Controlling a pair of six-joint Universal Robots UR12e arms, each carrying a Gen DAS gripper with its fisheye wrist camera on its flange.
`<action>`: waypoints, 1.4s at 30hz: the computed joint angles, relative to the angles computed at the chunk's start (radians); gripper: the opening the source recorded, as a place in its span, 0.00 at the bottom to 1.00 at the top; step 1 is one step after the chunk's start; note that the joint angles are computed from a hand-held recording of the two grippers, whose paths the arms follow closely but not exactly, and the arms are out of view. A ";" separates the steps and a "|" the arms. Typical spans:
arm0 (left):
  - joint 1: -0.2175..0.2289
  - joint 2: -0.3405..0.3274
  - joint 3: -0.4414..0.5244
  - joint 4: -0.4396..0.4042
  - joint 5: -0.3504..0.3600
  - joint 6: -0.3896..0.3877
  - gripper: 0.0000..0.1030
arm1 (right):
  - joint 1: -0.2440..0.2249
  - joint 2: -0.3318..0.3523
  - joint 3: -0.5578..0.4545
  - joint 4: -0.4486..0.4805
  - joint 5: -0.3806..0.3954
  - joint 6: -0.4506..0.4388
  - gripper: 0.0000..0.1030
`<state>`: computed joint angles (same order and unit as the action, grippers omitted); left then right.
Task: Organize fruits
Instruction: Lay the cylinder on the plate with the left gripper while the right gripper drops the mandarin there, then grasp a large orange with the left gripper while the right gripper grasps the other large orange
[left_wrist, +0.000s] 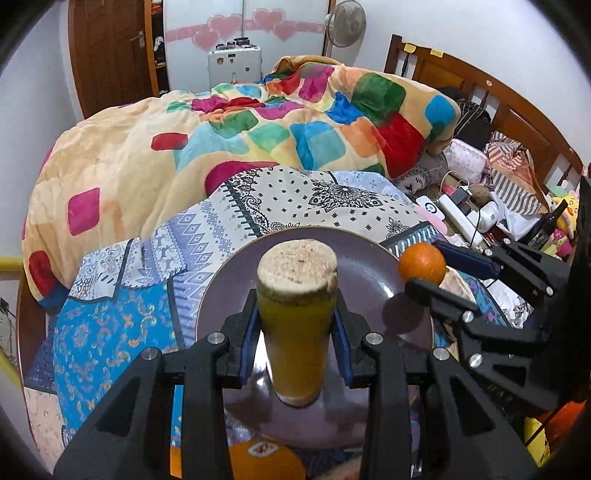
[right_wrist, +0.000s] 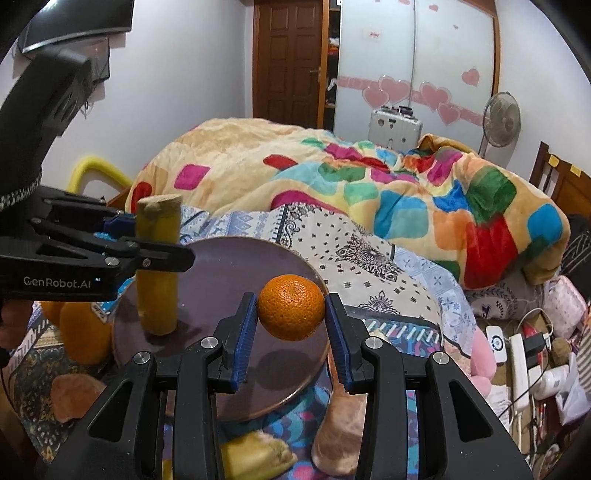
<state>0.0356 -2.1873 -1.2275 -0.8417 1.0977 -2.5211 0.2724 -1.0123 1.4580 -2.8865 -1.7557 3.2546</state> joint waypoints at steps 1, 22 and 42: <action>-0.004 -0.006 0.012 -0.011 0.009 0.000 0.34 | 0.000 0.004 -0.007 0.011 -0.002 -0.003 0.33; 0.029 0.035 -0.061 0.088 0.007 0.008 0.37 | 0.000 0.002 -0.015 0.008 -0.003 -0.002 0.43; 0.139 0.103 -0.209 0.186 0.030 -0.013 0.62 | 0.037 -0.038 0.040 -0.042 -0.037 -0.002 0.43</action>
